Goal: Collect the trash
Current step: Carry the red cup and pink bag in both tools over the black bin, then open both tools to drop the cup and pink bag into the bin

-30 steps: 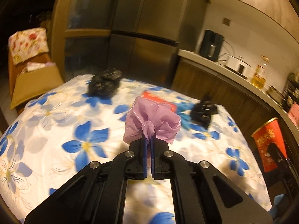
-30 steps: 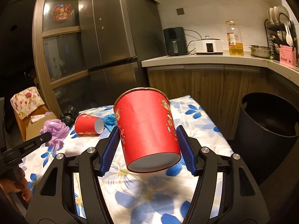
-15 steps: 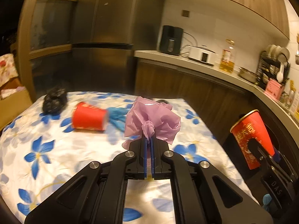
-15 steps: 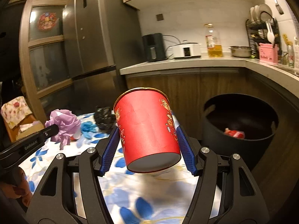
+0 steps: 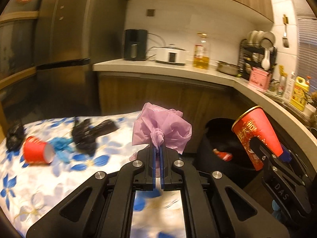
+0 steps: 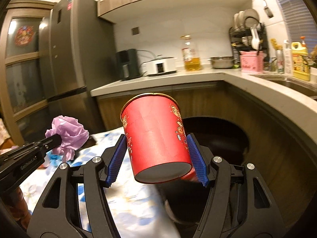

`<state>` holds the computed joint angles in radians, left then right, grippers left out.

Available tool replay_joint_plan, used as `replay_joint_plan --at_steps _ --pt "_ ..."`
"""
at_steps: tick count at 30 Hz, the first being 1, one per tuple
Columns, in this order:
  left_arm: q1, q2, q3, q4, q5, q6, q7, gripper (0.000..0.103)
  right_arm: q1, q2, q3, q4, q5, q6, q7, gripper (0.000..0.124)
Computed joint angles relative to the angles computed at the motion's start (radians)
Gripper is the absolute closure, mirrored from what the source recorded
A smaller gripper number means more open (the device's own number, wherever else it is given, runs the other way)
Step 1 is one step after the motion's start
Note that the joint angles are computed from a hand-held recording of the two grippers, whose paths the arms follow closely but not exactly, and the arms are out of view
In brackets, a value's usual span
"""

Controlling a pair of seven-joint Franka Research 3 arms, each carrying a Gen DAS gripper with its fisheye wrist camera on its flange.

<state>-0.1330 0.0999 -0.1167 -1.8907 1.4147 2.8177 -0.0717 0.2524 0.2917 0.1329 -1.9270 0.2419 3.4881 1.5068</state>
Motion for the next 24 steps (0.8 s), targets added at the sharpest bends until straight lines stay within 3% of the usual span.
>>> replay_joint_plan --at_steps 4,9,24 --pt "-0.024 0.07 -0.005 0.09 -0.02 0.013 0.05 0.1 0.026 0.012 -0.062 0.023 0.059 -0.003 -0.036 0.062" --pt "-0.074 0.171 0.013 0.208 -0.108 0.023 0.165 0.1 0.019 0.029 -0.089 0.045 0.104 -0.011 -0.064 0.062" --pt "-0.193 0.338 0.103 0.409 -0.305 0.028 0.373 0.1 -0.034 0.084 -0.083 0.127 0.11 -0.043 -0.087 0.062"
